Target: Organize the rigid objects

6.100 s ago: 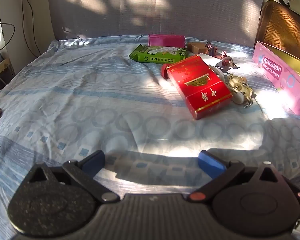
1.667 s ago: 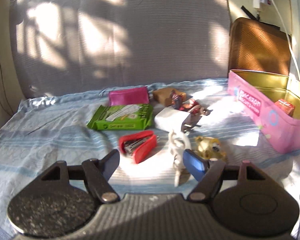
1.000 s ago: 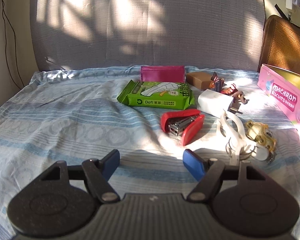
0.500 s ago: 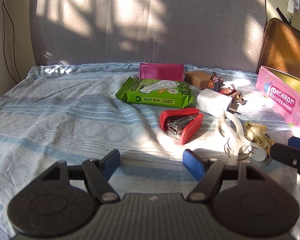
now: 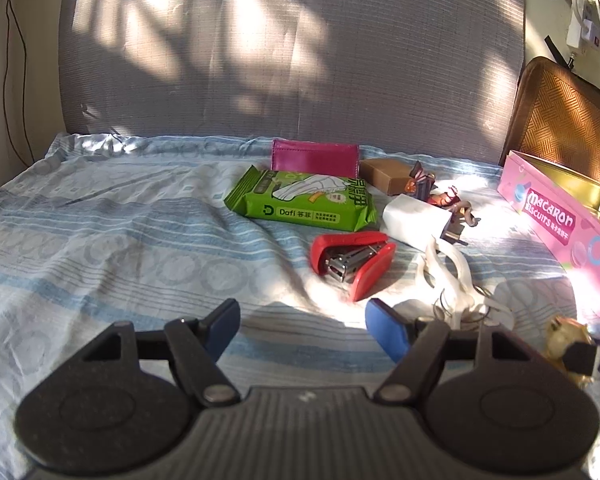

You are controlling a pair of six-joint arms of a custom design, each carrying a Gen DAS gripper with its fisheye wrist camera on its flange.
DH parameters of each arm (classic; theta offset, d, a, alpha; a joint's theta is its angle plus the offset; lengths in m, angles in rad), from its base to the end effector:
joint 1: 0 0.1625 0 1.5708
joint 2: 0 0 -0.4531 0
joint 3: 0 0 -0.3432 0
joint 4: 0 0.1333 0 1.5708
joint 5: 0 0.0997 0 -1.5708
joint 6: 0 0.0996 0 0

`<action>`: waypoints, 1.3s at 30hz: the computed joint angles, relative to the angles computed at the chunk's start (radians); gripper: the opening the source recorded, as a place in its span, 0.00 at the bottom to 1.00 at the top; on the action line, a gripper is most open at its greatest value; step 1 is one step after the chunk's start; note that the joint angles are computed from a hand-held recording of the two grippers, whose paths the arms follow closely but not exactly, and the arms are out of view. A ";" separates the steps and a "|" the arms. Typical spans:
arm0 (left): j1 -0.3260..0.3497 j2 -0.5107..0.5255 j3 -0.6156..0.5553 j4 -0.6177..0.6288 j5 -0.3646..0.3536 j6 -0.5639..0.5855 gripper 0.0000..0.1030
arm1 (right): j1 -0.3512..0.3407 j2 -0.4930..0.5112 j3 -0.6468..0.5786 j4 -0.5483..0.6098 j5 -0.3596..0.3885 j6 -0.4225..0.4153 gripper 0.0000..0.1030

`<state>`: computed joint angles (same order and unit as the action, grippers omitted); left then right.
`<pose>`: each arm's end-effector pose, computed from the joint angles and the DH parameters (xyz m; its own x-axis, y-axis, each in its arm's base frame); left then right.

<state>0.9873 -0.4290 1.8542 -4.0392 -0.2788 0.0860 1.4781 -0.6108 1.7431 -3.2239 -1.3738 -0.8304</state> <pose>-0.1040 -0.5733 0.0837 -0.6610 -0.5035 -0.5564 0.3354 0.4651 -0.8193 0.0918 -0.6633 0.0765 -0.7240 -0.6418 0.2528 -0.6733 0.5781 -0.4610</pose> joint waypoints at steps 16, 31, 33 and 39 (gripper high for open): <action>-0.031 -0.063 -0.088 0.685 -0.659 -0.251 0.57 | -0.121 -0.109 0.246 -0.344 -0.005 -0.261 0.44; -0.061 -0.030 -0.160 0.754 -0.698 -0.190 0.38 | -0.127 -0.090 0.186 -0.324 0.063 -0.243 0.48; -0.068 -0.018 -0.210 0.769 -0.707 -0.144 0.38 | -0.135 -0.091 0.179 -0.376 0.098 -0.226 0.48; -0.064 0.079 -0.470 0.833 -0.737 0.037 0.39 | -0.146 -0.068 0.049 -0.470 0.166 -0.180 0.48</action>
